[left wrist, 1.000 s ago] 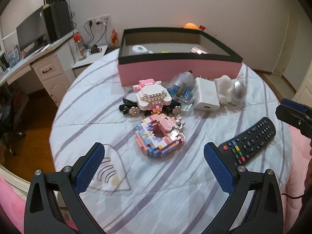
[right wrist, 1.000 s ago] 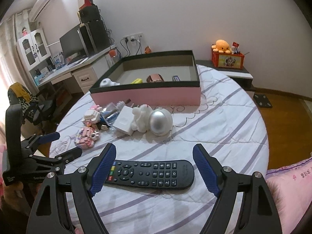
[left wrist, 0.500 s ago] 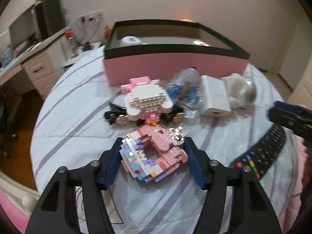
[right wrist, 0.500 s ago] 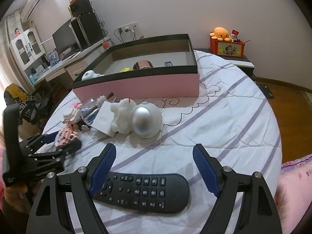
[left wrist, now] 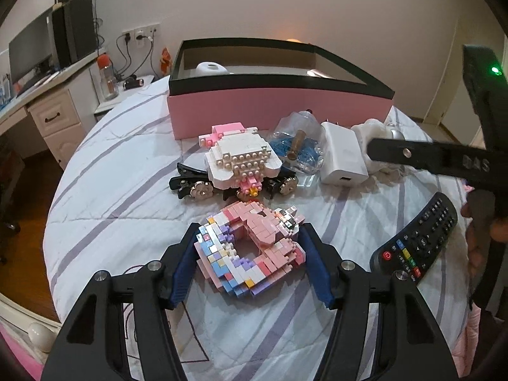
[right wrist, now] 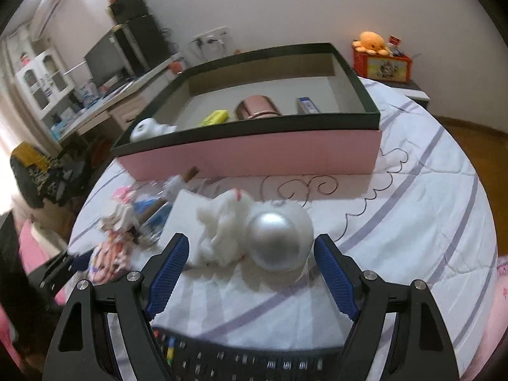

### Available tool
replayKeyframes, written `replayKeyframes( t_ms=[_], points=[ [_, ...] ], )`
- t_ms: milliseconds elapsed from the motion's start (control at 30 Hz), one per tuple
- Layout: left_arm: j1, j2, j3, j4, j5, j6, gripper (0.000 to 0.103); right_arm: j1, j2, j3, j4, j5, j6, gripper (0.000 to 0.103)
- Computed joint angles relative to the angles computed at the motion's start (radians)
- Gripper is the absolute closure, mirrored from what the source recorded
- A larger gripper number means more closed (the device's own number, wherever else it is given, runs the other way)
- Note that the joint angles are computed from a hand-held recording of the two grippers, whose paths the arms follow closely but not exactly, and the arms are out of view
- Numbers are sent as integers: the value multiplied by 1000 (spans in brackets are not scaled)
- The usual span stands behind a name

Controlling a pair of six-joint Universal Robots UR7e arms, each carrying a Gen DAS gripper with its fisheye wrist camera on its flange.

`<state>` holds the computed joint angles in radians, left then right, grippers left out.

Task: Organize rigid objects
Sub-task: 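Grasp the pink block figure with the left tool while the right tool grasps the white astronaut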

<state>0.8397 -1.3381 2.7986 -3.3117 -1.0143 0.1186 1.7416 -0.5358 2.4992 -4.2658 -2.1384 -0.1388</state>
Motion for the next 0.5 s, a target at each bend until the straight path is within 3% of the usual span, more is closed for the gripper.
replayKeyframes(
  t_ms=[167, 267, 300, 500],
  points=[
    [4, -5, -1, 7, -1, 8, 40, -29, -8, -9, 17, 16, 23, 21],
    [3, -3, -2, 6, 1, 8, 40, -30, -6, -11, 16, 20, 1, 21],
    [2, -3, -1, 5, 2, 8, 40, -28, 1, -10, -3, 24, -19, 29],
    [2, -5, 3, -3, 4, 8, 40, -10, 18, 6, -47, 7, -68, 29]
  ],
)
